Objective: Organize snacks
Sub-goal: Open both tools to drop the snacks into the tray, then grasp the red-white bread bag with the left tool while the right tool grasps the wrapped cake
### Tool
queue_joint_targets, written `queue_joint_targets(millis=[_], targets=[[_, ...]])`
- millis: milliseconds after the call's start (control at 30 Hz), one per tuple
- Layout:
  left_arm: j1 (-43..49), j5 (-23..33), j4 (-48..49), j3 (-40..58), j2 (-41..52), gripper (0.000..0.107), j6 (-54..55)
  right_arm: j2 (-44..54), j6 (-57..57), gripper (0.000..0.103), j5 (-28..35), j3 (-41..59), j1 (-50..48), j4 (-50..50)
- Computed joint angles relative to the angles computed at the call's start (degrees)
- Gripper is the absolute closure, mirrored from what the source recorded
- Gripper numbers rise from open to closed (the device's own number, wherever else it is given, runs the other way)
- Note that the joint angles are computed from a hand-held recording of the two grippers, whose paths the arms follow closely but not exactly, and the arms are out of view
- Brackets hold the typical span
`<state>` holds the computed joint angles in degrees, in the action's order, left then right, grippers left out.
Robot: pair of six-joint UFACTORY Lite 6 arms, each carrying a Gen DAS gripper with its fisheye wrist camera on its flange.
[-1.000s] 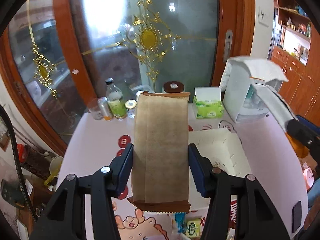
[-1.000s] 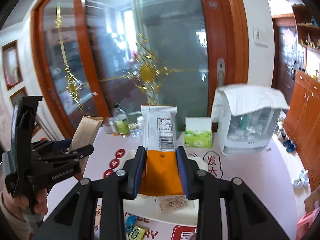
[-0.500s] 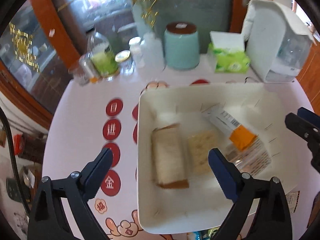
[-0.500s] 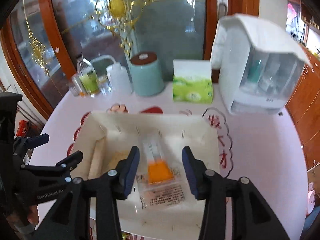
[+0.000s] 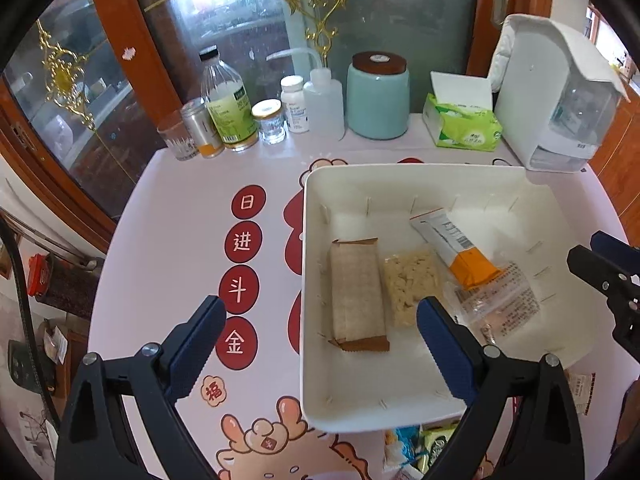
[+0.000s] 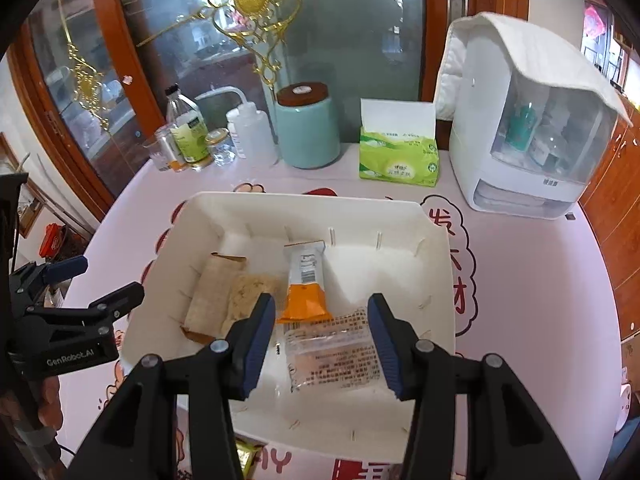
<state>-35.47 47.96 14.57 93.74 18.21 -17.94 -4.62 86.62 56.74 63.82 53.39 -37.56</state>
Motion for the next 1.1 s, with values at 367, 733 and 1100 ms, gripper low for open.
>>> queue_joint_targets(millis=[367, 733, 1100], targets=[[-10.17, 8.92, 6.64, -1.61, -15.01, 0.011, -4.80, -6.17, 5.94, 0.054, 17.60, 6.18, 16.86, -1.83], [-24.13, 19.52, 14.12, -7.11, -28.10, 0.011, -16.71, -8.74, 22.03, 0.047, 34.37, 5.51, 43.75, 0.48], [-30.35, 19.76, 11.42, -27.89, -40.36, 0.011, -26.69, -8.39, 39.58, 0.047, 31.33, -2.42, 59.49, 8.28]])
